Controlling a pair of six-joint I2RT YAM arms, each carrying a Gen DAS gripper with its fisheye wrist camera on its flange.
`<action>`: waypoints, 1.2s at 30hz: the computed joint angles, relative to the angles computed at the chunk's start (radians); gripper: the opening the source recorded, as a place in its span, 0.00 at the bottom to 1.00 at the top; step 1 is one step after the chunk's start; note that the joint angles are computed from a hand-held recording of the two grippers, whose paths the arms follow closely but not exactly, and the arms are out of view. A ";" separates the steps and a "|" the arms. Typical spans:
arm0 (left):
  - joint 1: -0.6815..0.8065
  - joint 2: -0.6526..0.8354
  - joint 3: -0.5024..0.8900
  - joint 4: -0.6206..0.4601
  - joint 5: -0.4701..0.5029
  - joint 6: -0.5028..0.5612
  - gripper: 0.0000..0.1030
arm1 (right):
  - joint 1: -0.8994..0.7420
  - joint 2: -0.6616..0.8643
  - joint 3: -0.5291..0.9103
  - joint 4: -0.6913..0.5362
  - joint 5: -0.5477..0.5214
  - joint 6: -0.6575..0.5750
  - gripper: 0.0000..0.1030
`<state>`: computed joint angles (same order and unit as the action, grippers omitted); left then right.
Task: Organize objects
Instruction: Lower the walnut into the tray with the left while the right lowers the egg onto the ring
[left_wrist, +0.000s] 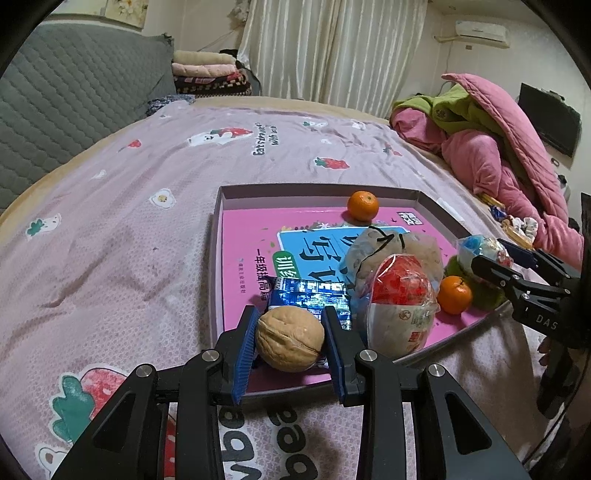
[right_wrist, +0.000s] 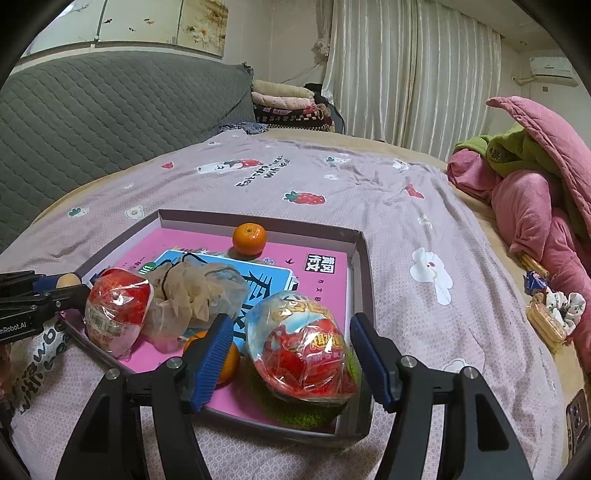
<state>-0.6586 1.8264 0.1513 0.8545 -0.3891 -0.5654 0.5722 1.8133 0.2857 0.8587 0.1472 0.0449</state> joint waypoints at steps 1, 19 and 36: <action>0.005 -0.007 -0.003 -0.003 0.003 0.001 0.35 | 0.000 0.000 -0.001 0.001 0.000 0.000 0.63; 0.038 -0.055 0.007 -0.039 0.032 -0.014 0.35 | 0.005 -0.011 -0.006 0.009 0.008 -0.002 0.64; -0.018 -0.125 0.071 -0.161 -0.030 -0.056 0.53 | 0.013 -0.056 -0.031 0.010 0.008 -0.007 0.64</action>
<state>-0.6770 1.7013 0.2228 0.6936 -0.4195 -0.6215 0.5847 1.7575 0.2551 0.8685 0.1554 0.0375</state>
